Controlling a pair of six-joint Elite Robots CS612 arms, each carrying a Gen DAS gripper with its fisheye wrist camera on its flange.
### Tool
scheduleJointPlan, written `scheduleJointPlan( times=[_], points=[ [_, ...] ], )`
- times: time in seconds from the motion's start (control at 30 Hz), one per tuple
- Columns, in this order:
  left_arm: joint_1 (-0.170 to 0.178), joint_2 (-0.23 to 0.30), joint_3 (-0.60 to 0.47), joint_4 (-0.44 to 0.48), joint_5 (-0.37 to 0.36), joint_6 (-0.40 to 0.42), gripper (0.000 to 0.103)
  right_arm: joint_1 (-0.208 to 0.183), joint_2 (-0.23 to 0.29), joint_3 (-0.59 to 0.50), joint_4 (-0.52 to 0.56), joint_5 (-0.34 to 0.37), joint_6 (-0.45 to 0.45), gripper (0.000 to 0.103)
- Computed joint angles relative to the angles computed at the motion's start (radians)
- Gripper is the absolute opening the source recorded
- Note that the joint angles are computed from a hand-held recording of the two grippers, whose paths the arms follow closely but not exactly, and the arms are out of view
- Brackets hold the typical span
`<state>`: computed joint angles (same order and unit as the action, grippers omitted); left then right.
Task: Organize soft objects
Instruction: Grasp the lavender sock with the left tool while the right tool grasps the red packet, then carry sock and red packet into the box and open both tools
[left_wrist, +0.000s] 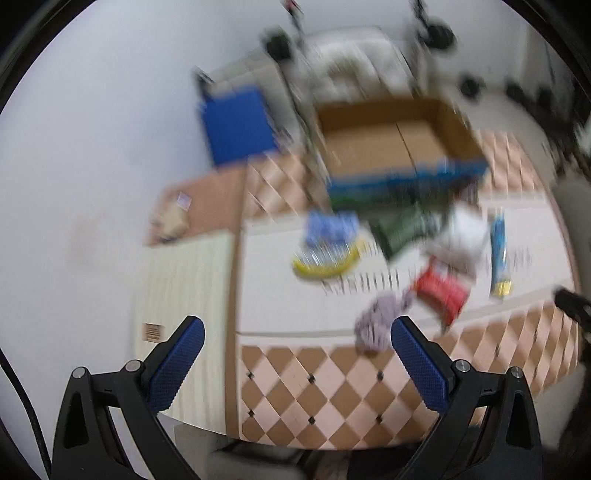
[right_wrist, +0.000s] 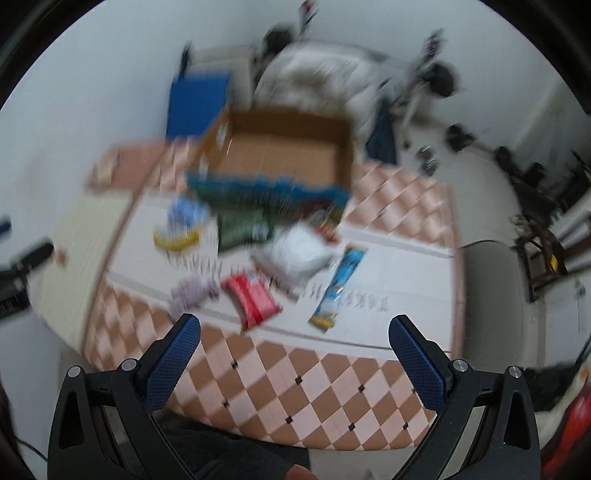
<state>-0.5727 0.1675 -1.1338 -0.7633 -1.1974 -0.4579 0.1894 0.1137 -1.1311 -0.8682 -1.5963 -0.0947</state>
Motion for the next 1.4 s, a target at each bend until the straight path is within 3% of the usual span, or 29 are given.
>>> scheduleJointPlan(
  times=[0.1,0.2,0.33,0.47,0.5,0.57,0.63,0.77,0.83,0.87,0.93,1.07,1.1,1.13,1.23,1.4],
  points=[
    [0.025,0.031,0.036,-0.007,-0.118,0.072,0.1,0.013,0.029,0.083,0.015,-0.005,-0.067,0.103],
    [0.035,0.056,0.08,-0.024,-0.197,0.157,0.1,0.018,0.054,0.16,0.021,0.021,-0.065,0.103],
    [0.039,0.082,0.156,-0.051,-0.27,0.277,0.1,0.024,0.061,0.277,0.014,0.061,-0.055,0.096],
    [0.046,0.085,0.232,-0.078,-0.306,0.312,0.097,0.021,0.061,0.354,-0.005,0.136,-0.029,0.087],
    [0.048,0.082,0.249,-0.08,-0.316,0.302,0.09,0.02,0.06,0.369,-0.008,0.147,-0.024,0.082],
    [0.06,0.076,0.273,-0.086,-0.387,0.266,0.057,0.024,0.06,0.394,0.001,0.127,-0.01,0.068],
    [0.066,0.074,0.279,-0.079,-0.418,0.183,0.04,0.022,0.065,0.393,0.021,0.125,0.021,0.058],
    [0.081,0.093,0.237,-0.033,-0.483,-0.019,0.039,0.009,0.073,0.371,0.114,0.119,0.17,0.053],
    [0.089,0.116,0.197,-0.03,-0.539,-0.07,0.039,0.001,0.09,0.336,0.16,0.15,0.224,0.053],
    [0.091,0.123,0.189,-0.02,-0.559,-0.077,0.039,-0.002,0.098,0.318,0.168,0.167,0.234,0.054],
    [0.088,0.14,0.159,-0.024,-0.555,-0.087,0.04,-0.001,0.11,0.296,0.174,0.173,0.249,0.07],
    [0.081,0.146,0.138,-0.004,-0.546,-0.103,0.035,0.011,0.124,0.294,0.164,0.151,0.265,0.072],
    [0.078,0.152,0.126,0.0,-0.542,-0.111,0.035,0.015,0.128,0.296,0.161,0.145,0.266,0.066],
    [0.079,0.146,0.115,0.012,-0.537,-0.119,0.034,0.024,0.131,0.3,0.155,0.113,0.268,0.051],
    [0.068,0.143,0.059,0.045,-0.523,-0.132,0.033,0.035,0.142,0.274,0.143,0.073,0.276,0.047],
    [0.06,0.076,0.039,-0.053,-0.498,-0.136,0.033,0.028,0.119,0.206,0.128,0.171,0.268,0.046]
  ],
)
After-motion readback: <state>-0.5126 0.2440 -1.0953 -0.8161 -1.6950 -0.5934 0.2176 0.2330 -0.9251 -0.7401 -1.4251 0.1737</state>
